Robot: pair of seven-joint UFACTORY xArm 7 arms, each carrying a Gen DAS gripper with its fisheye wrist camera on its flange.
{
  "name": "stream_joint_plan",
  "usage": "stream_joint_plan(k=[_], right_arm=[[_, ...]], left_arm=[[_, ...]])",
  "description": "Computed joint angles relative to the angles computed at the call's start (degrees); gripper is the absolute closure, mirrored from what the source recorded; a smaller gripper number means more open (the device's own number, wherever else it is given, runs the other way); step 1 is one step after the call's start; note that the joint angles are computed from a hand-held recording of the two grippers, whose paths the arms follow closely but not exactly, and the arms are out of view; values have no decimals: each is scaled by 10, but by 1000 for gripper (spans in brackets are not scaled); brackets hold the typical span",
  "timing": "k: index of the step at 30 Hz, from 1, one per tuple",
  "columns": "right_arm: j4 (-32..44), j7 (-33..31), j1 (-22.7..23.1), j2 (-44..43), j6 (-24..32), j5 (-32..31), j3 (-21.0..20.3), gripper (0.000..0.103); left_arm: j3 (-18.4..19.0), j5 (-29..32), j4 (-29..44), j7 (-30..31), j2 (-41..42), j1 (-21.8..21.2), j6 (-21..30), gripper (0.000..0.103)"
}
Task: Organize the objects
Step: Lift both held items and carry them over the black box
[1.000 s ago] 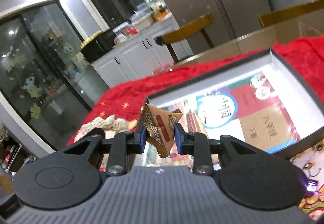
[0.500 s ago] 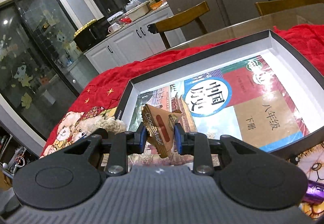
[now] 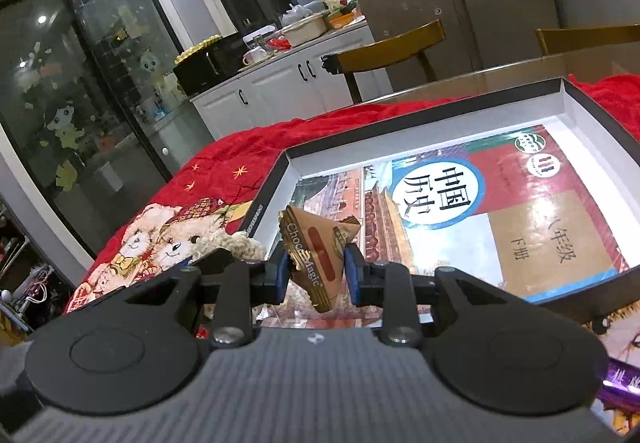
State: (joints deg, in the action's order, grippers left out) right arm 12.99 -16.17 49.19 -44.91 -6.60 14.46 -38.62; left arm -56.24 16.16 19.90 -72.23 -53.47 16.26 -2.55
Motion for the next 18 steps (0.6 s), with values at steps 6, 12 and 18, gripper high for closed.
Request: stream_joint_plan(k=[6, 12, 18], right_arm=[[-1, 3, -1, 16, -15, -10, 2, 71], [-2, 7, -7, 28, -16, -24, 12, 71], [-10, 11, -25, 36, -22, -40, 33, 71]], left_arm=[[2, 3, 1, -2, 6, -1, 8, 88], [-8, 8, 4, -4, 4, 7, 7, 88], [-7, 9, 3, -3, 5, 6, 8, 88]])
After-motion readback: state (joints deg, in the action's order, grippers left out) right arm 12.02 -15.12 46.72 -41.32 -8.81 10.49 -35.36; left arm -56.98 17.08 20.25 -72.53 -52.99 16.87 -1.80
